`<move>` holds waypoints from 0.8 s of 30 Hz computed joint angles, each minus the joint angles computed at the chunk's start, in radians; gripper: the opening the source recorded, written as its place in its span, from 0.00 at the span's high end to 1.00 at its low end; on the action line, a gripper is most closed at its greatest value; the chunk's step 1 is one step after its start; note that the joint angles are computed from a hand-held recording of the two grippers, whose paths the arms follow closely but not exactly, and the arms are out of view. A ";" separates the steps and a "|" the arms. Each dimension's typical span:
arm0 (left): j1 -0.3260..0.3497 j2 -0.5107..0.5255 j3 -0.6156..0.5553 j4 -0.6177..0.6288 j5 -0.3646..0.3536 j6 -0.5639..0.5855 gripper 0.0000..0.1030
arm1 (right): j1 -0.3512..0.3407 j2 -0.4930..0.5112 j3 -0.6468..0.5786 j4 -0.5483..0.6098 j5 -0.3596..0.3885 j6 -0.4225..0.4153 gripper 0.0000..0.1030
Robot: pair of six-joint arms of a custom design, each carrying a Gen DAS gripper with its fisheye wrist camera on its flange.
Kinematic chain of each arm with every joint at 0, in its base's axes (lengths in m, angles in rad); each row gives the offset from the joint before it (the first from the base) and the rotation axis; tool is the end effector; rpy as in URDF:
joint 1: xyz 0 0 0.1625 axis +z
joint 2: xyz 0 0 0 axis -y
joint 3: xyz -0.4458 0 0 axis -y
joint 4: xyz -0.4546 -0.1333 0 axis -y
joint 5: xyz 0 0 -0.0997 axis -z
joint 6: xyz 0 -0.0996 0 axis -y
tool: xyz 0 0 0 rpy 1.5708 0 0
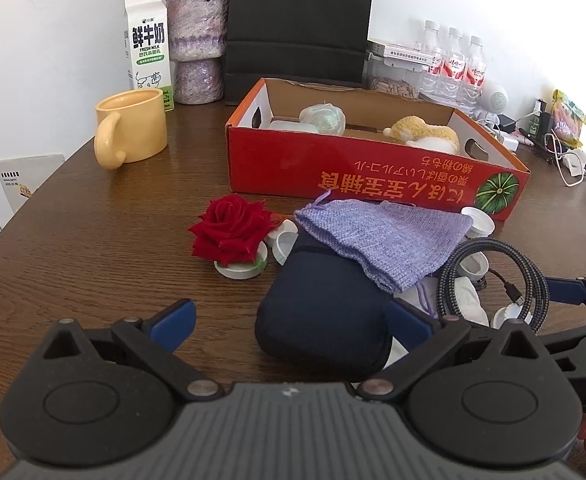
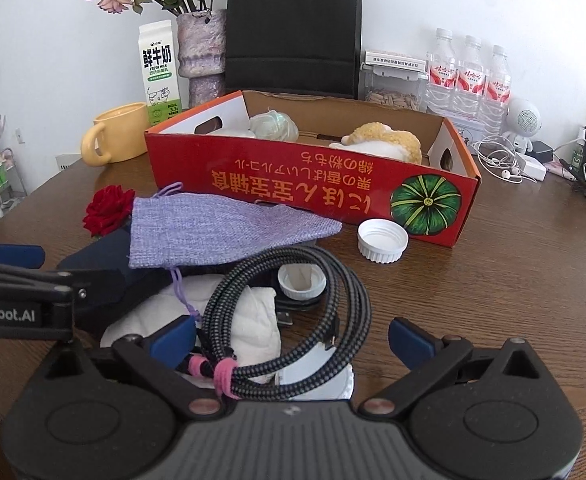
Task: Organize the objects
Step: 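Move the left gripper toward the navy pouch while the right approaches the cable coil, then close the left gripper on the navy pouch while the right closes on the braided cable coil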
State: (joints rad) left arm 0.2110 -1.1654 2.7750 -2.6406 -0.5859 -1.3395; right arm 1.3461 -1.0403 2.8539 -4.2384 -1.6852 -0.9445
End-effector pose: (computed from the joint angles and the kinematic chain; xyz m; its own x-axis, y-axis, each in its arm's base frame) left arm -0.1653 -0.2566 0.0194 -0.7470 -0.0304 -0.6641 0.4872 0.6548 -0.5779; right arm 0.0617 -0.2771 0.1159 -0.6750 -0.3400 0.6548 -0.6833 0.6227 -0.3811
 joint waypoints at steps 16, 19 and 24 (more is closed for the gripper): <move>0.092 0.139 -0.040 -0.247 -0.007 0.180 0.00 | -0.008 0.051 -0.008 -0.046 0.019 -0.033 0.03; 0.097 0.158 -0.036 -0.315 -0.014 0.224 0.14 | -0.014 0.044 -0.003 -0.034 0.035 -0.042 0.10; 0.088 0.172 -0.036 -0.332 -0.011 0.229 0.23 | -0.021 0.052 0.004 -0.043 0.056 -0.061 0.18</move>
